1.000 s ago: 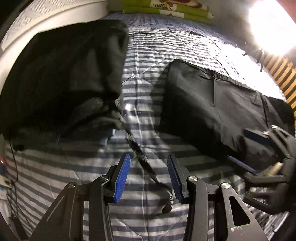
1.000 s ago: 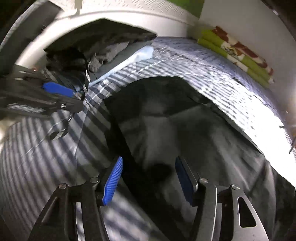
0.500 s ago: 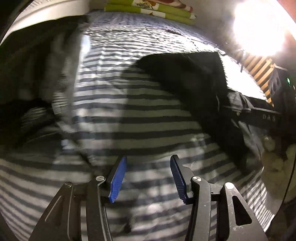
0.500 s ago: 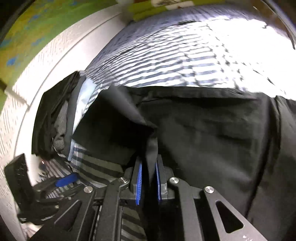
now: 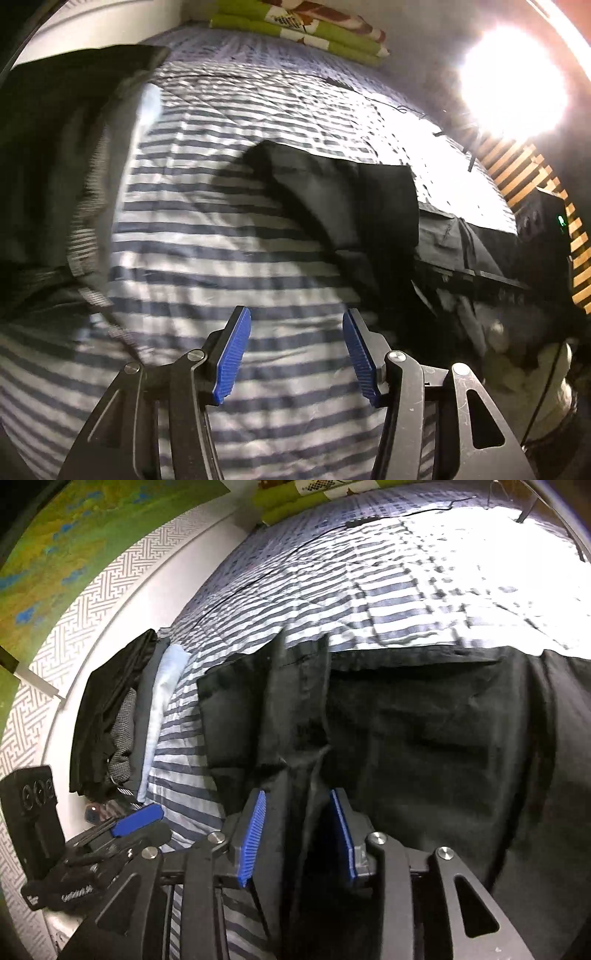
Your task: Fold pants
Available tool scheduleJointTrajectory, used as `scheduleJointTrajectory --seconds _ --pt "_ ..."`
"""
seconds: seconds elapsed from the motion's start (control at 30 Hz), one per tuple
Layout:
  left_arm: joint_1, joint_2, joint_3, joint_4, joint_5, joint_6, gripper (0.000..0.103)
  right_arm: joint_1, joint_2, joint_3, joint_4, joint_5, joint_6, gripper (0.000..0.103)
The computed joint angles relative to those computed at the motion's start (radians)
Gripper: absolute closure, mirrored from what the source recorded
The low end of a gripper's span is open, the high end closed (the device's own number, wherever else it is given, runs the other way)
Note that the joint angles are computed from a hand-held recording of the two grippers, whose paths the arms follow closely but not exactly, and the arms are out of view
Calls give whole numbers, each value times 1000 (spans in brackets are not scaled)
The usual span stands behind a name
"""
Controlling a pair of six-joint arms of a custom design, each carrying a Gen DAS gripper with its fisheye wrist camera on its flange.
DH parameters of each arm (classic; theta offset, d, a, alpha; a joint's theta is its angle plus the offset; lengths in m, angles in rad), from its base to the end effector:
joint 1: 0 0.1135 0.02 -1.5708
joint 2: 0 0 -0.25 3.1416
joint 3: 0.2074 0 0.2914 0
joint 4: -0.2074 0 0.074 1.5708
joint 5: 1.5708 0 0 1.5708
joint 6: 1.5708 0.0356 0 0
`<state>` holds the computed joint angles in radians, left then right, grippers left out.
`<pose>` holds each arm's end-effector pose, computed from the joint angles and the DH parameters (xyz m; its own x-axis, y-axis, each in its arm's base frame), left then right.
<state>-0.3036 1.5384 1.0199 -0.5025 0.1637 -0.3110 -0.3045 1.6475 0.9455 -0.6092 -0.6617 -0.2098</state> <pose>0.3288 -0.1091 0.1811 -0.8897 -0.0376 -0.4549 0.1092 0.9501 -0.2922 0.3136 -0.0756 0.1258 -0.9197 0.1168 -0.3747 -0.1078 0.8428 0.5274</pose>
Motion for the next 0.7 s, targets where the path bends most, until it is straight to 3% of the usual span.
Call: scheduleJointTrajectory --seconds 0.1,0.17,0.23,0.33,0.43,0.57,0.67,0.7 --pt "42 -101 -60 -26 -26 17 47 24 -7 -27 29 -125 33 68" --pt "90 -150 -91 -31 -12 27 47 40 2 -20 -60 -281 -46 67" --pt "127 -186 -112 -46 -1 26 47 70 2 -6 -188 -346 -183 62" --pt "148 -195 -117 -72 7 35 47 53 -10 1 -312 -335 -325 62" --pt "120 -183 -111 -71 6 40 46 -73 -25 4 -424 -311 -452 62" --pt "10 -140 -81 -32 -62 13 45 -319 -60 40 -515 -257 -554 62" --pt "-75 -75 -32 -24 -161 14 45 -571 -3 165 -655 -227 -684 62" --pt "-92 -44 -8 -35 -181 13 45 -640 -4 193 -650 -194 -691 62"
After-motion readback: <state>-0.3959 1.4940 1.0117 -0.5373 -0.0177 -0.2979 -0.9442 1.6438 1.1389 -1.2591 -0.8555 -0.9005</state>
